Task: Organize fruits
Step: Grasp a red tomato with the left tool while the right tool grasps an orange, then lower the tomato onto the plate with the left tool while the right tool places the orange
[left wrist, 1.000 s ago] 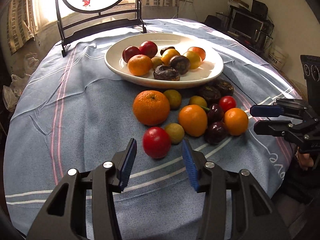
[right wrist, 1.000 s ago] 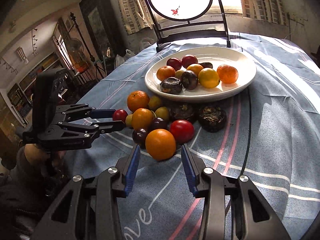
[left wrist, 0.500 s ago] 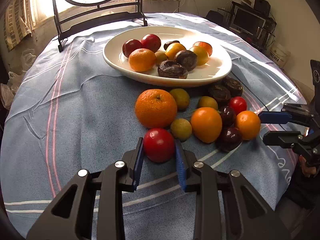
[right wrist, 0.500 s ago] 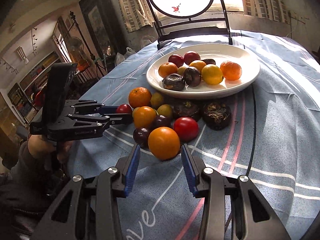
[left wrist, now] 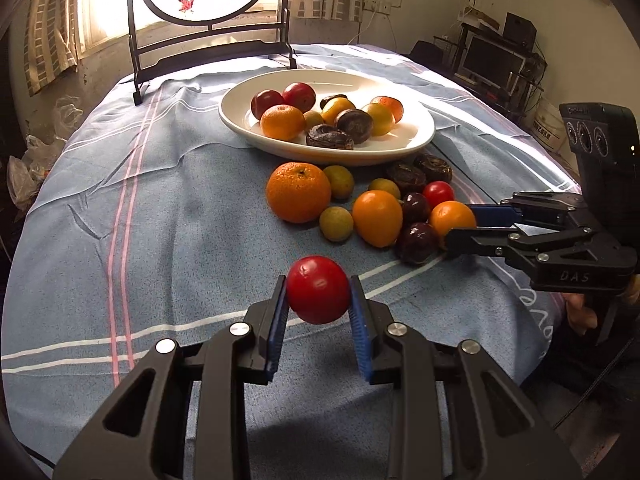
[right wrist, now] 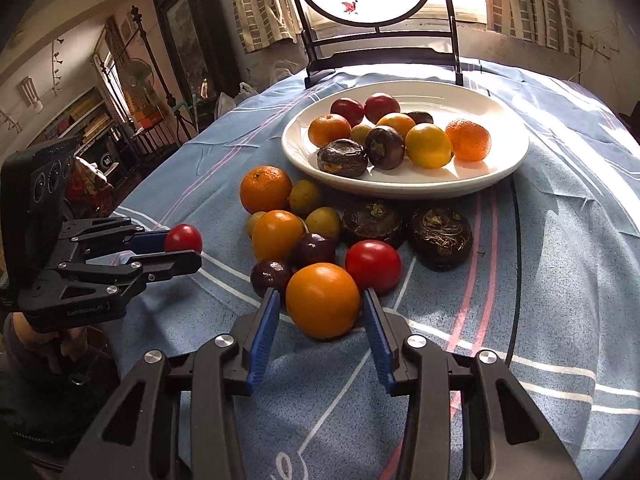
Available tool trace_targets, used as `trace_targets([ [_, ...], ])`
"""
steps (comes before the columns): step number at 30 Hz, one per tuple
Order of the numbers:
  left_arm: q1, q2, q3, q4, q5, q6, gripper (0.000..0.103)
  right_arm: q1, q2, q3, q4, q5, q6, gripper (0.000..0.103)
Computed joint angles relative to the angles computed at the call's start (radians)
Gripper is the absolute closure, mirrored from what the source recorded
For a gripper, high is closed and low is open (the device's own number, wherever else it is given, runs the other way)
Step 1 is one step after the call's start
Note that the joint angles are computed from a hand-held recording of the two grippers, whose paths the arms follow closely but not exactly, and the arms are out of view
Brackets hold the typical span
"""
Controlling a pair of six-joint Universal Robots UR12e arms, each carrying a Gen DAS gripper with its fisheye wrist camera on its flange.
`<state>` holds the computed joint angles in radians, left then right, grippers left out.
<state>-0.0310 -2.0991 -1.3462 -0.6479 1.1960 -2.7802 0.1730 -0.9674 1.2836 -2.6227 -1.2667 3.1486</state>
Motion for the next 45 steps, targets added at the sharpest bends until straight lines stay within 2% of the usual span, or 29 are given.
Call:
trace_targets([
  [6, 0.004, 0.002, -0.001, 0.034, -0.027, -0.033, 0.075, -0.038, -0.031, 0.054, -0.122, 0.124, 0.074, 0.066],
  [9, 0.001, -0.006, 0.027, 0.054, -0.041, -0.042, 0.075, -0.063, -0.038, 0.049, -0.181, 0.147, 0.114, 0.065],
  [12, -0.008, -0.034, 0.09, 0.055, -0.056, -0.052, 0.075, -0.079, -0.021, -0.004, -0.197, 0.12, 0.145, 0.065],
  [16, -0.031, -0.108, 0.231, 0.008, -0.062, -0.071, 0.075, -0.091, 0.05, -0.138, -0.134, 0.095, 0.177, 0.065],
  [18, -0.047, -0.158, 0.32, -0.024, -0.04, -0.083, 0.075, -0.09, 0.097, -0.218, -0.081, 0.076, 0.184, 0.065],
  [24, -0.078, -0.311, 0.586, -0.2, 0.01, -0.116, 0.073, -0.081, 0.207, -0.395, 0.045, 0.022, 0.197, 0.064],
  [25, -0.079, -0.329, 0.615, -0.218, 0.015, -0.131, 0.069, -0.08, 0.213, -0.404, 0.042, 0.012, 0.205, 0.062],
  [26, -0.078, -0.342, 0.638, -0.233, 0.012, -0.155, 0.057, -0.079, 0.212, -0.396, 0.024, 0.011, 0.219, 0.058],
  [27, -0.075, -0.347, 0.646, -0.235, 0.005, -0.185, 0.051, -0.08, 0.206, -0.38, -0.004, 0.019, 0.228, 0.052],
  [29, -0.065, -0.331, 0.61, -0.19, -0.012, -0.22, 0.039, -0.079, 0.187, -0.346, -0.033, 0.02, 0.216, 0.052],
  [32, -0.057, -0.276, 0.506, -0.112, -0.01, -0.209, 0.038, -0.079, 0.14, -0.262, -0.079, 0.026, 0.196, 0.052],
  [38, -0.037, -0.126, 0.237, -0.004, 0.001, -0.08, 0.035, -0.079, 0.034, -0.054, -0.187, 0.032, 0.169, 0.052],
  [41, -0.031, -0.076, 0.145, 0.008, 0.026, -0.027, 0.035, -0.079, 0.002, 0.013, -0.194, 0.036, 0.18, 0.052],
  [45, -0.036, -0.059, 0.102, -0.008, 0.088, 0.021, 0.035, -0.072, -0.014, 0.053, -0.22, 0.032, 0.168, 0.052],
])
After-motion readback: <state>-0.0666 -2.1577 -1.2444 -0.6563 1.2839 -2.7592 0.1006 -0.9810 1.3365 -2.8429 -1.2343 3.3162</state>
